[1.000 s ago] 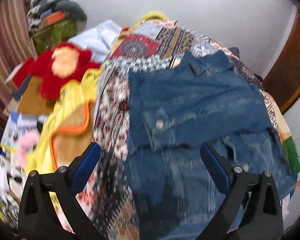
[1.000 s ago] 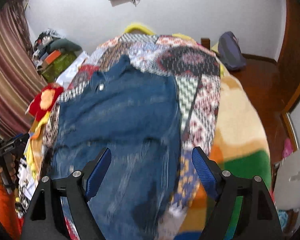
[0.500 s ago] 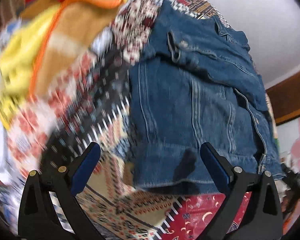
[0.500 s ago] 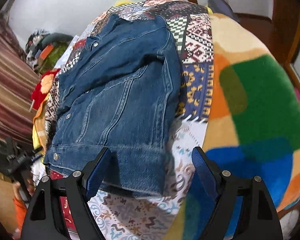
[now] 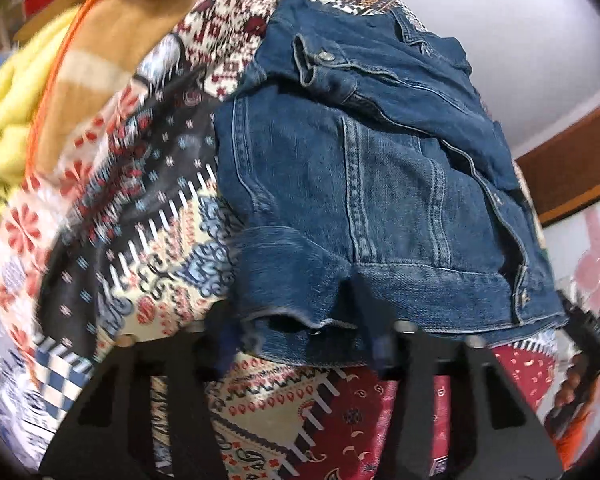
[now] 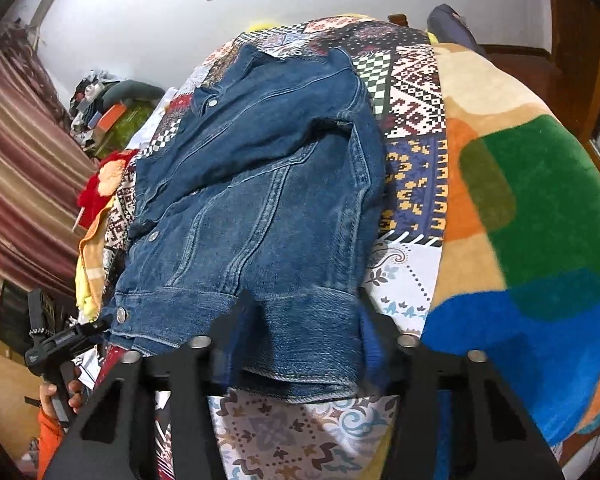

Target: Fold large clothes

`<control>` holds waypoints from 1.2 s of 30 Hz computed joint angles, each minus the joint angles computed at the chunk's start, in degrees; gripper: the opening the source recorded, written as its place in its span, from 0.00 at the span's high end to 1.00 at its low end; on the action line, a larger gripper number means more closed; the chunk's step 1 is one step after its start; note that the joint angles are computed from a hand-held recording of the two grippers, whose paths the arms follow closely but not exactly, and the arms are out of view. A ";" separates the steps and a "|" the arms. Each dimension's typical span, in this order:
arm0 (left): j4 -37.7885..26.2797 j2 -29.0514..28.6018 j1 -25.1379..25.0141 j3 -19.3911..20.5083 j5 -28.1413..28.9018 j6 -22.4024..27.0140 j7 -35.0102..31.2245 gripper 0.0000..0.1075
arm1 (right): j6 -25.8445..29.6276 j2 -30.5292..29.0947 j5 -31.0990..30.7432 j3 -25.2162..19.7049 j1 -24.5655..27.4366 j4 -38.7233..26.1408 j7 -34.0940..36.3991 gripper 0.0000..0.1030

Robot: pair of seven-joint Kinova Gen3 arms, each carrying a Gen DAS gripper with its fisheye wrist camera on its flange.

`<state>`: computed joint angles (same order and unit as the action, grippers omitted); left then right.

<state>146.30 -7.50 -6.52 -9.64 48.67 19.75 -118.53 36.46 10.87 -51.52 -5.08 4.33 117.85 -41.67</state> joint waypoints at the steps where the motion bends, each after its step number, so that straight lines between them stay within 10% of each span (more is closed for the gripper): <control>1: -0.16 -0.73 -1.21 1.94 -2.31 -0.64 2.33 0.75 | 0.12 0.11 -2.33 -0.37 1.00 0.45 2.20 0.67; 17: -11.64 -7.07 1.45 2.42 -23.41 -5.01 21.82 0.88 | 0.87 4.69 -1.67 -3.22 -3.63 -16.84 1.63 0.84; 23: -21.98 -0.03 -0.44 3.24 -30.50 -7.70 27.07 0.88 | -3.19 9.47 4.46 -5.80 -4.76 -28.39 -4.92 0.84; 36: -44.20 22.03 -0.99 3.49 -47.67 -4.07 40.74 1.00 | 1.38 32.18 29.79 5.74 -20.69 -62.63 -30.38 0.84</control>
